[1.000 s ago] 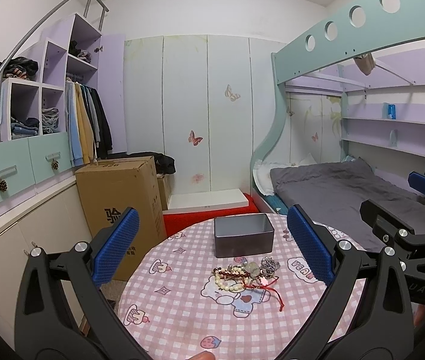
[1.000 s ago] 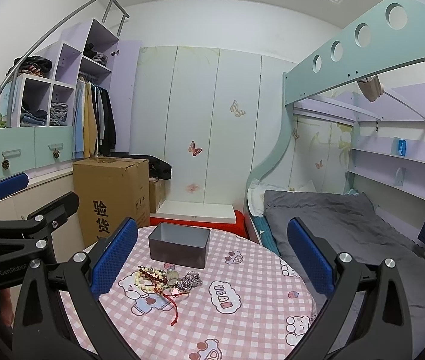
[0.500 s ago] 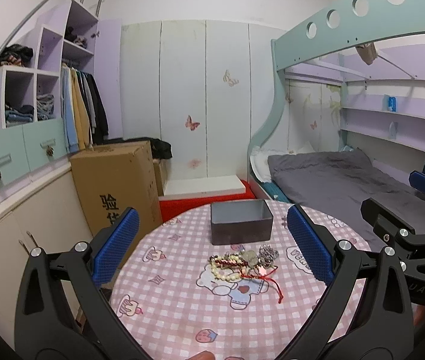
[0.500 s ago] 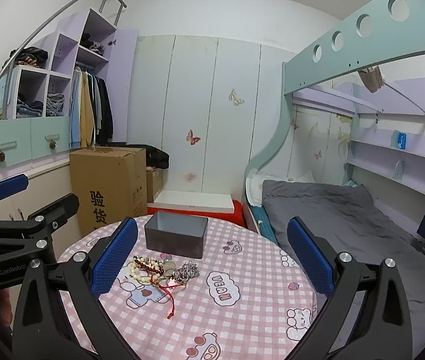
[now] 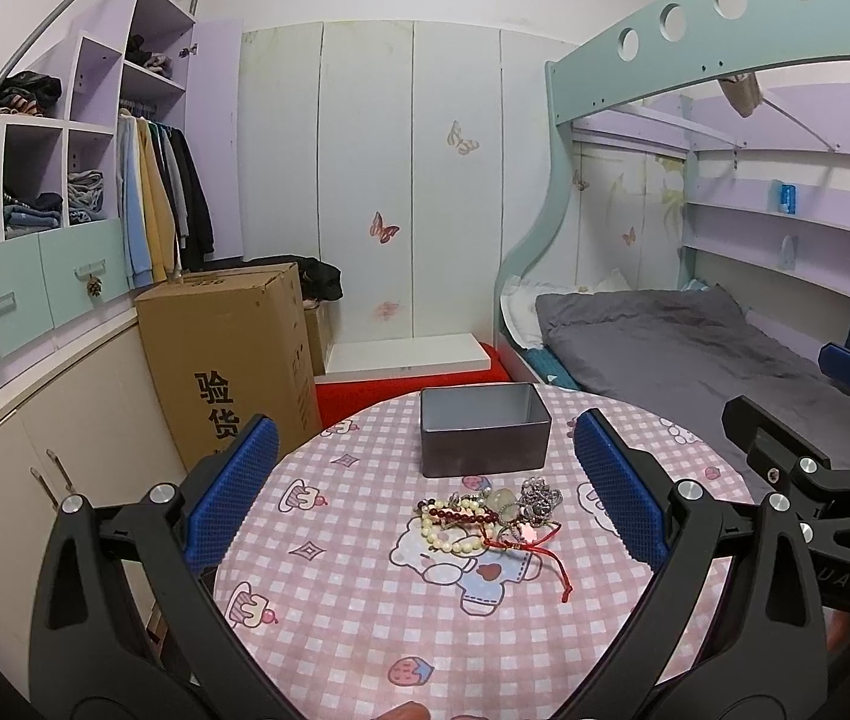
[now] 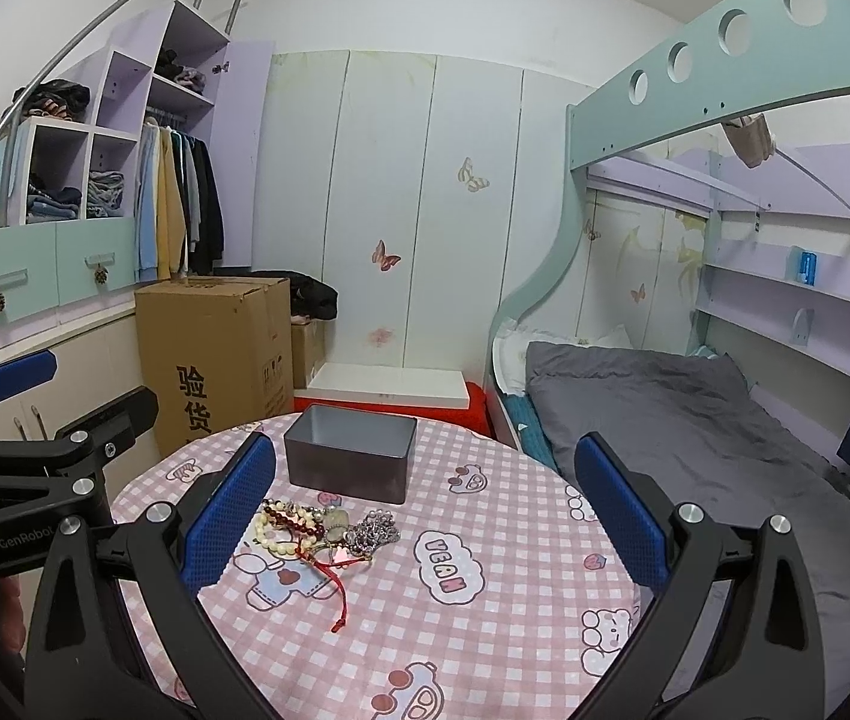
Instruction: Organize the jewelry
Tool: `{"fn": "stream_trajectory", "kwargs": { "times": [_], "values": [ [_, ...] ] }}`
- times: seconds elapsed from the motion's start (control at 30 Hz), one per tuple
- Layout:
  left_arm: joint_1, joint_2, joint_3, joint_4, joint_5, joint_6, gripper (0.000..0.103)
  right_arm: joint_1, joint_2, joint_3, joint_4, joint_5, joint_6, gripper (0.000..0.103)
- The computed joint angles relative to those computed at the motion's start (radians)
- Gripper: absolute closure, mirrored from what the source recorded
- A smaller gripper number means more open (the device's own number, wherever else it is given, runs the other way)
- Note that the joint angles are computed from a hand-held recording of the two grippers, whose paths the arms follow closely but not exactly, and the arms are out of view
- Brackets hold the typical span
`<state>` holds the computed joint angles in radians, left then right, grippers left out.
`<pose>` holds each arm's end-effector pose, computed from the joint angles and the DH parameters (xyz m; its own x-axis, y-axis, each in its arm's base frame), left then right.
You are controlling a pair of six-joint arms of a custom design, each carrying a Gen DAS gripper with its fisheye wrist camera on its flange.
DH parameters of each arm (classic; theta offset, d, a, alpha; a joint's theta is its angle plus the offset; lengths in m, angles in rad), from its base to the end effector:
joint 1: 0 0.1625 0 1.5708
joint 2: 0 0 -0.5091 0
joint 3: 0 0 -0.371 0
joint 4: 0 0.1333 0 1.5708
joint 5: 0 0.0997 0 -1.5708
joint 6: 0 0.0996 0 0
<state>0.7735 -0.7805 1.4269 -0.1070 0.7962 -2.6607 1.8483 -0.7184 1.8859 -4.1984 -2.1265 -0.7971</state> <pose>-0.3360 -0.6117 0.1752 -0.6534 0.2476 -0.7154 0.7554 0.2755 -0.5945 0.2486 -0.5780 0.2461 -0.6497 0.1137 0.7517 -0.7083 0.2685 -0.6528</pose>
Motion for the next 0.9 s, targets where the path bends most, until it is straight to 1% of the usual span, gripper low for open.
{"fn": "stream_trajectory", "kwargs": {
  "times": [0.7,0.9],
  "values": [
    [0.005,0.008,-0.009,0.009,-0.005,0.001,0.006,-0.005,0.0,-0.007,0.024,-0.006,0.008,0.007],
    [0.015,0.027,-0.037,0.037,-0.011,-0.003,0.006,-0.013,0.002,-0.013,0.051,-0.013,0.02,0.007]
  ]
}}
